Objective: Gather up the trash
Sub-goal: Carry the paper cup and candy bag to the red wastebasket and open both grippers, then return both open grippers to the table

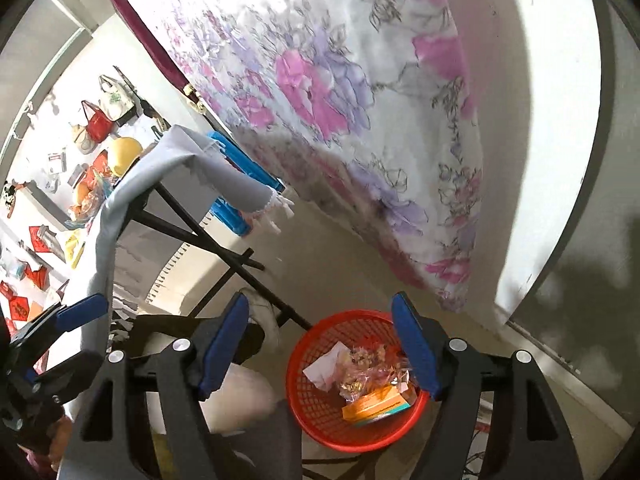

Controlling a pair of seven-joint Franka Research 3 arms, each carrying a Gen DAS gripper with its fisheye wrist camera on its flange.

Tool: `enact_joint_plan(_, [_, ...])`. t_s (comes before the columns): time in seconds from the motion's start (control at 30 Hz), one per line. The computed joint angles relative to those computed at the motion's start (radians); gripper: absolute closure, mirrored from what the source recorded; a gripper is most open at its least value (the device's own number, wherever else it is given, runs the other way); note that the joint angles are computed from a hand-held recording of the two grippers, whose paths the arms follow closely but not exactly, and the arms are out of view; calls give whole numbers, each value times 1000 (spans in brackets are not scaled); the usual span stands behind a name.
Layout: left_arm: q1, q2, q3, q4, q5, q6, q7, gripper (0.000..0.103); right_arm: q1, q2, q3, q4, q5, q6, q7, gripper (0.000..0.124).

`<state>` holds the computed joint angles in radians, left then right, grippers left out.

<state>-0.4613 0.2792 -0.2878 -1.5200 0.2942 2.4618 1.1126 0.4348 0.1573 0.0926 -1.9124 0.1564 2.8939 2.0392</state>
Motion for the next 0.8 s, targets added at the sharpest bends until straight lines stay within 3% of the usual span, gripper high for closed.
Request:
enact_joint_plan(0.13, [-20,-37,33,-33,109,-7,-104,10,1,-3,9,5,8,0,-17,51])
enact_joint_plan(0.43, [24,-154,40,-139,221,-4,-252,7,21,-12,16,30,-4,0,-39,50])
enact_joint_plan(0.63, [81,-267,39,-247,297,17,-370,7,38,-12,25,71,-23,5,-54,45])
enact_joint_plan(0.8, [153,-370,44,-350,291,47,-442,7,56,21,42,156,-11,-14,-102,44])
